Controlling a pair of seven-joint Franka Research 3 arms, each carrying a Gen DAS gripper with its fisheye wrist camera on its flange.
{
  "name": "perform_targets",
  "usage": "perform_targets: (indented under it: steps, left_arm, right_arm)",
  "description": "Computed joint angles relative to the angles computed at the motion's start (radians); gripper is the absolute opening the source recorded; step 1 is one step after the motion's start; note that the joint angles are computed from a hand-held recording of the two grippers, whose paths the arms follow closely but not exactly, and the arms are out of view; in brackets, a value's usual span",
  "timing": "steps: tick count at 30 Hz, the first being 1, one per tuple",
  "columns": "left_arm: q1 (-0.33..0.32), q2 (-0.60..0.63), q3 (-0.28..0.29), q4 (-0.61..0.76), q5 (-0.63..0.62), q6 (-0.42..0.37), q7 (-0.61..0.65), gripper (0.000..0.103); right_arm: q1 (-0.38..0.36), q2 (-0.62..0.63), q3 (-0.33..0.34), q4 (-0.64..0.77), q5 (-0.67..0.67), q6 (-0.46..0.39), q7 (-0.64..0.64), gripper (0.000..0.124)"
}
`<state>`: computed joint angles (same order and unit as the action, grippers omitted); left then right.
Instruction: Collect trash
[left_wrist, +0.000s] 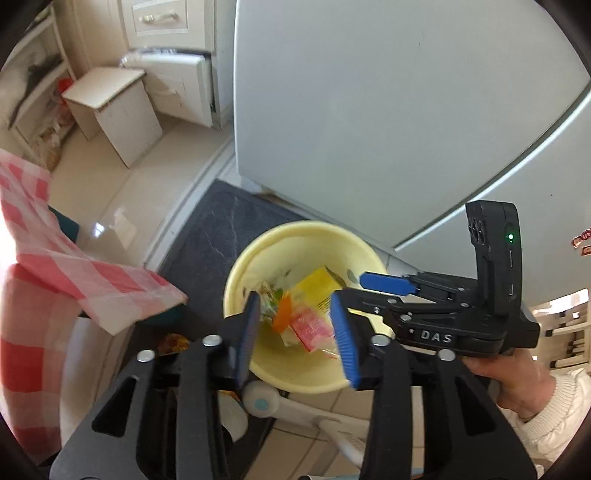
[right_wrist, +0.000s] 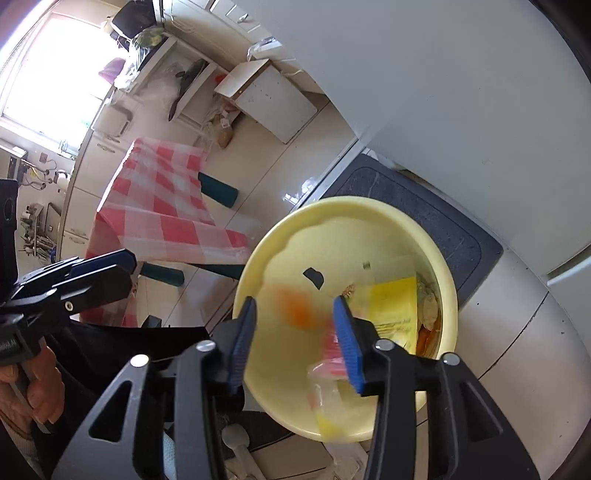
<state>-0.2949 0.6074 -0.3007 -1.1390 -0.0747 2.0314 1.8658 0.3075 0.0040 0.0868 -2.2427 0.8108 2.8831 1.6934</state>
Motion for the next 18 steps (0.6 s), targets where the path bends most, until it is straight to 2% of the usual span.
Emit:
perform_targets:
  steps: [3,5,9,13,18]
  left_arm:
    - [0.002,-0.057,0.007,-0.09,0.019,0.118,0.004,0.054]
    - [0.003,-0.079,0.008,-0.123,0.033,0.17,0.003,0.059]
    - [0.004,-0.167,0.017,-0.249,0.074,0.337,-0.02,0.075]
    - [0.022,-0.242,0.014,-0.343,0.075,0.466,-0.055,0.086]
    - [0.047,-0.325,0.019,-0.424,0.073,0.562,-0.101,0.093]
  right_arm:
    - [0.002,-0.016,0.0,-0.006,-0.018,0.011,0.011,0.051]
    - [0.003,-0.02,-0.001,-0.002,-0.054,0.017,0.034,0.055]
    - [0.007,-0.018,0.002,0.024,-0.152,0.025,0.103,0.059]
    - [0.007,-0.03,0.007,0.04,-0.311,0.038,0.199,0.066]
    - [-0.001,-0.041,0.017,0.075,-0.545,0.041,0.352,0.073]
